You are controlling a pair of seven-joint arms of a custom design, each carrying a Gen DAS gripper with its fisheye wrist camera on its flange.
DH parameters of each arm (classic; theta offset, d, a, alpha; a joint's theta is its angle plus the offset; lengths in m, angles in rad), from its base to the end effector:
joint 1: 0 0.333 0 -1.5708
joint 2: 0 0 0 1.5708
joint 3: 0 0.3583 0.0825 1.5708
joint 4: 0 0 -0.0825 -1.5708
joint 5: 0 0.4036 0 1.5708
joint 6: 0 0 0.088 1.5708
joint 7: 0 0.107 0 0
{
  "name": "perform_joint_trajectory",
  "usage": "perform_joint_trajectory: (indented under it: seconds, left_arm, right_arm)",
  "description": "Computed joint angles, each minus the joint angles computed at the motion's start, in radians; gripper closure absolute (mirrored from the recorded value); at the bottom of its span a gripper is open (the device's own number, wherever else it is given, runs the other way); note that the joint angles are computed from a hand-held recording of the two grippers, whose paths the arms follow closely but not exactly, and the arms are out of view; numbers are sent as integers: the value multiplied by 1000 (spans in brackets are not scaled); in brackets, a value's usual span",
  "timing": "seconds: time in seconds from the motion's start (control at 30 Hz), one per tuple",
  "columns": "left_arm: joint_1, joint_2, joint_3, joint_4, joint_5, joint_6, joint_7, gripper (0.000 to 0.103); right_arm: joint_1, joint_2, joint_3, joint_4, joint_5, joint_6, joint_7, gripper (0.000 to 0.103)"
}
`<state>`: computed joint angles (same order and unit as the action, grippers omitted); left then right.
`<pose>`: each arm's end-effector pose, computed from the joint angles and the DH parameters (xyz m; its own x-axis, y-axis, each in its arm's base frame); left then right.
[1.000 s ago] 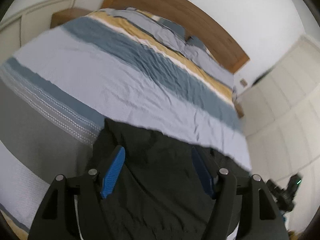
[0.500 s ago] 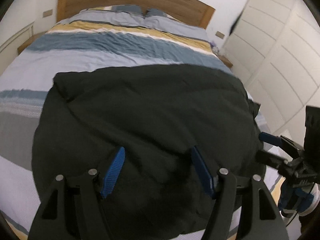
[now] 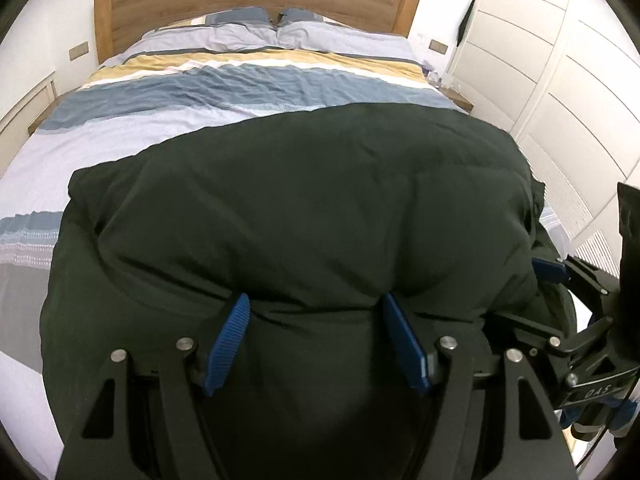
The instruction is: Fold large clothes
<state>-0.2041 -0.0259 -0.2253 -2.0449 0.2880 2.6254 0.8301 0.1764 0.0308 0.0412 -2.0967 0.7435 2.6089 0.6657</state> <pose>0.5474 -0.2594 0.5537 0.0478 -0.9845 0.1685 -0.8089 -0.1371 -0.5717 0.5932 0.1161 0.4865 0.5698 -0.8091 -0.1437 -0.6896 -0.3758 -0.6190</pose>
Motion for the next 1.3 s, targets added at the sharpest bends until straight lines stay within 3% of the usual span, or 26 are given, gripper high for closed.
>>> perform_joint_trajectory:
  seconds: [0.5, 0.77, 1.0, 1.3]
  left_arm:
    - [-19, 125, 41, 132, 21, -56, 42, 30]
    - [-34, 284, 80, 352, -42, -201, 135, 28]
    - [-46, 414, 117, 529, -64, -279, 185, 24]
    - [-42, 568, 142, 737, -135, -395, 228, 17]
  right_arm:
    - [-25, 101, 34, 94, -38, 12, 73, 6]
    - [-47, 226, 56, 245, -180, -19, 241, 6]
    - [-70, 338, 81, 387, -297, -63, 371, 6]
    - [-70, 510, 82, 633, -452, -169, 522, 3]
